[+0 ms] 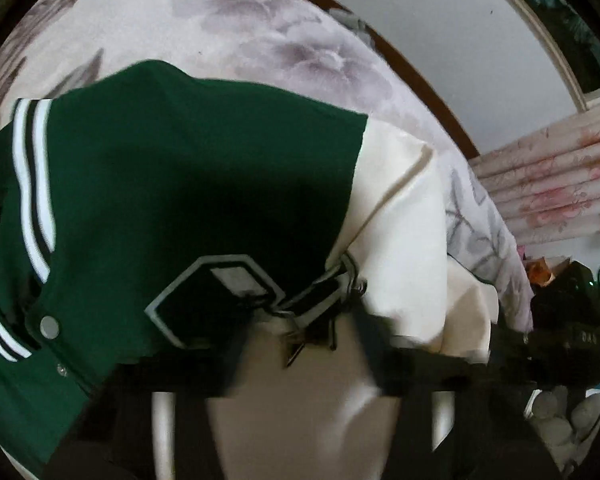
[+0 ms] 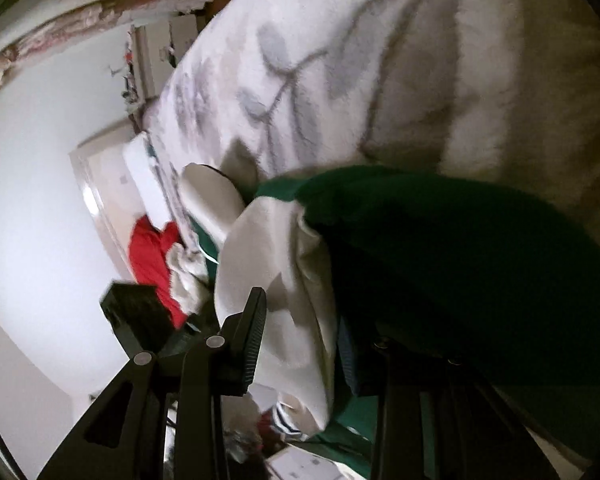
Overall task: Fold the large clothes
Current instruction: 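Lift the held sleeve and fold it across the jacket body with the right gripper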
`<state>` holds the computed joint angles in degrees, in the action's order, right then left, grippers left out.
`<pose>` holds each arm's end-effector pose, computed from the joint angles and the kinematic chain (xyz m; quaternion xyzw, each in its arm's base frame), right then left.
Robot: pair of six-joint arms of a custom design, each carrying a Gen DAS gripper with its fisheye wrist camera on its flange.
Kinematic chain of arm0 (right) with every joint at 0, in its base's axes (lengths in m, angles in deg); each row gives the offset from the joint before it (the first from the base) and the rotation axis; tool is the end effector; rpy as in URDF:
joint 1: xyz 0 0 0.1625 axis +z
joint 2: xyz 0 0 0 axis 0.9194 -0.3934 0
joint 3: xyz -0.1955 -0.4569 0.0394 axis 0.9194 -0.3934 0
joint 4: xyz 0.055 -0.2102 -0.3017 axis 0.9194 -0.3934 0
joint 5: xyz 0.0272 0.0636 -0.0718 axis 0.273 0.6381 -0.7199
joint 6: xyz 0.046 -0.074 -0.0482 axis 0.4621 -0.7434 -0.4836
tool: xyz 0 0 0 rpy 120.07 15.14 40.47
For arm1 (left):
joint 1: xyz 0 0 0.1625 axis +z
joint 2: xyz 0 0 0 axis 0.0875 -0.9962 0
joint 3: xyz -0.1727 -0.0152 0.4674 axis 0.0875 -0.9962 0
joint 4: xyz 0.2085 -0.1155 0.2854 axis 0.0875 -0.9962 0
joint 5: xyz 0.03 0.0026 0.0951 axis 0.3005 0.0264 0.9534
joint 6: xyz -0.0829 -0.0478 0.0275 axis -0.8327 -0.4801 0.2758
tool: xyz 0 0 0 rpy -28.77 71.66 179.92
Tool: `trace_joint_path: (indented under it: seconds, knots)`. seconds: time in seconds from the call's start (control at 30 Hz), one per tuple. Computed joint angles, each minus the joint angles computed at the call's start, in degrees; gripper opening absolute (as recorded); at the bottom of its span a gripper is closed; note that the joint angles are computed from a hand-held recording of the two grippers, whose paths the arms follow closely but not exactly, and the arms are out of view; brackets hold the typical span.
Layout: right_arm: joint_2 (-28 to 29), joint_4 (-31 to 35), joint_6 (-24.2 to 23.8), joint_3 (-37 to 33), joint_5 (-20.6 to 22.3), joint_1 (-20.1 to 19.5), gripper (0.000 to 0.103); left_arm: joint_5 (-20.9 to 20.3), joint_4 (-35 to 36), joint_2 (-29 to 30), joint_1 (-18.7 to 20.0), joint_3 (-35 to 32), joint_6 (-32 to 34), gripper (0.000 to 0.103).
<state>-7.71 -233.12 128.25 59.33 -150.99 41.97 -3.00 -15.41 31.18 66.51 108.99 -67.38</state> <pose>0.2584 -0.4348 -0.0444 0.4866 0.7657 -0.3680 0.2036 -0.0909 -0.8054 0.2617 0.3528 0.9065 0.1508 0.1764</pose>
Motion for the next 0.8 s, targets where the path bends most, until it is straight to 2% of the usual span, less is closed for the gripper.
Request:
trace_joint_path:
  seconds: [0.03,0.07,0.1,0.17,0.27,0.37,0.4,0.43,0.5,0.53,0.6,0.63,0.67,0.7,0.73,0.77,0.8]
  knots:
    - [-0.1,0.8,-0.2,-0.6,-2.3,1.0,0.027,-1.3,1.2,0.2,0.7,-1.6,-1.0,0.018]
    - [-0.6,1.7,-0.2,-0.4,-4.4,2.1,0.011,-2.1,1.5,0.7,1.3,-3.2,-1.6,0.016]
    - [-1.0,4.3,-1.2,-2.5,-4.1,1.5,0.011,-2.8,0.3,-0.2,2.0,-3.1,-2.5,0.014]
    - [-2.2,6.8,-2.6,-2.5,-5.5,3.1,0.007,-3.0,-0.1,-0.9,2.9,-3.8,-3.7,0.011]
    - [-5.0,15.4,-3.6,-2.7,-8.3,4.9,0.005,-3.0,-0.5,-2.2,4.4,-4.5,-5.6,0.010]
    - [-7.1,24.7,-4.0,-3.2,-9.8,4.4,0.004,-4.1,2.2,-2.2,6.7,-6.9,-9.3,0.010]
    - [-7.4,27.2,-3.9,-3.3,-10.0,4.4,0.004,-2.0,0.7,-3.0,7.0,-5.5,-9.9,0.000]
    - [-8.0,30.3,-3.3,-3.4,-10.9,4.4,0.004,0.5,-1.1,-3.4,7.1,-4.4,-10.0,0.000]
    - [-8.9,35.3,-2.2,-3.2,-11.6,4.6,0.004,1.1,0.6,-3.4,8.5,-6.7,-13.3,0.000]
    - [-9.5,36.6,-2.6,-2.9,-10.6,4.0,0.005,1.6,-0.5,-4.2,8.5,-5.7,-14.8,0.000]
    - [-11.8,42.4,-3.9,-3.6,-8.4,3.6,0.013,1.6,-4.5,-6.7,8.5,-3.4,-16.6,0.001]
    - [-12.8,46.8,-5.3,-5.7,-7.3,2.7,0.019,3.0,-6.6,-8.1,8.1,-1.9,-17.6,0.003]
    - [-14.0,50.4,-5.7,-6.1,-7.1,3.3,0.030,4.3,-8.8,-9.5,7.7,-0.3,-18.6,0.003]
    - [-14.8,52.7,-6.4,-6.7,-7.3,3.9,0.036,4.7,-10.0,-10.7,7.6,0.6,-19.5,0.006]
    - [-15.3,54.5,-7.4,-7.5,-7.3,4.4,0.043,5.2,-11.3,-12.4,7.5,2.0,-21.0,0.017]
    - [-15.9,56.7,-7.8,-7.9,-7.2,5.2,0.045,5.6,-11.5,-13.4,7.6,2.4,-22.0,0.029]
    - [-16.5,59.8,-8.6,-9.4,-7.0,5.5,0.046,5.9,-13.0,-15.5,7.8,4.4,-23.4,0.063]
